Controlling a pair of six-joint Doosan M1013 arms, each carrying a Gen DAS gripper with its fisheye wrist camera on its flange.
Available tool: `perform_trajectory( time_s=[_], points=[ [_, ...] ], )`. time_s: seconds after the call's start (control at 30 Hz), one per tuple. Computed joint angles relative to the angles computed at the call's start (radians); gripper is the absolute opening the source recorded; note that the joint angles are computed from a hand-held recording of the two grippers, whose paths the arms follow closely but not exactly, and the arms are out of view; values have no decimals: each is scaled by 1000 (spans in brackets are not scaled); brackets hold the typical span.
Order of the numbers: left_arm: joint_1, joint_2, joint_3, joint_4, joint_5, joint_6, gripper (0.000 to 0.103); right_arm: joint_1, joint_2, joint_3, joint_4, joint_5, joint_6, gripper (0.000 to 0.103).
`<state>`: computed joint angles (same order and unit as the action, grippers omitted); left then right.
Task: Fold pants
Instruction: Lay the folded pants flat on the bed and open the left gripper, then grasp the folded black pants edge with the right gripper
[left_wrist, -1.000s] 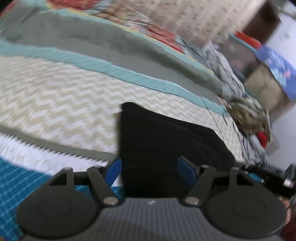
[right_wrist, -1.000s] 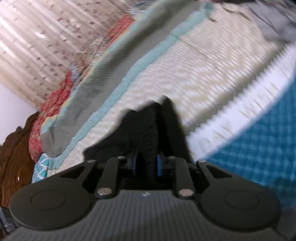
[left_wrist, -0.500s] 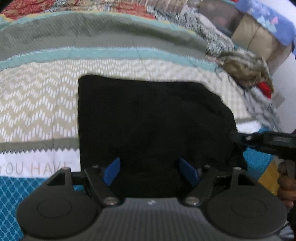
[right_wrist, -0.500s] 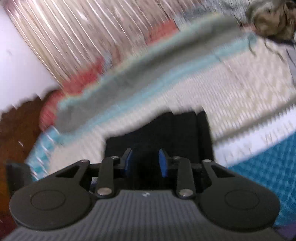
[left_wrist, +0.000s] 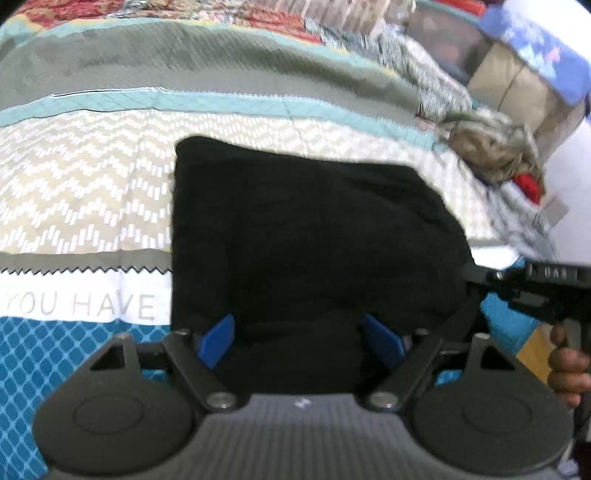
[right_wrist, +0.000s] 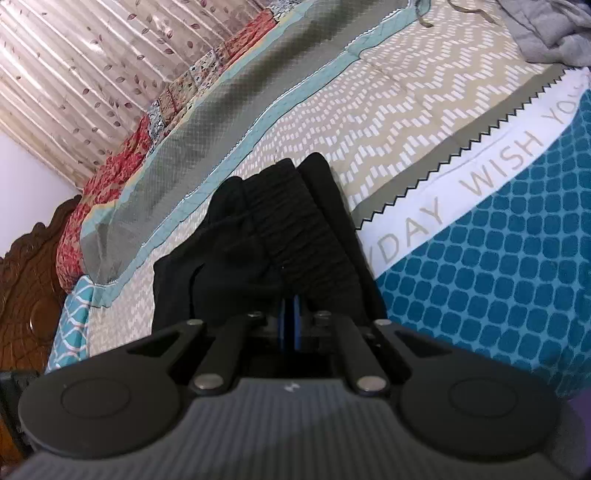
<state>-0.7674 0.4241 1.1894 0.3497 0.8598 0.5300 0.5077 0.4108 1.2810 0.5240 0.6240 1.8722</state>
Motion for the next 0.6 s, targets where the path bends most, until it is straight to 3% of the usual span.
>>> perform_trajectory(
  time_s=[0.1, 0.27, 0.33, 0.43, 0.6],
  points=[
    [10, -23, 29, 21, -27, -71, 78, 19, -37, 8, -46, -18, -49, 14],
    [28, -27, 27, -8, -63, -85, 76, 13, -67, 29, 185, 67, -327, 14],
    [28, -11, -3, -16, -66, -40, 75, 15, -69, 36, 246, 128, -405, 14],
    [27, 23, -65, -45, -66, 43, 75, 29, -48, 21, 235, 208, -416, 14],
    [40, 89, -156, -219, -54, 226, 78, 39, -3, -9, 197, 249, -395, 11]
  ],
)
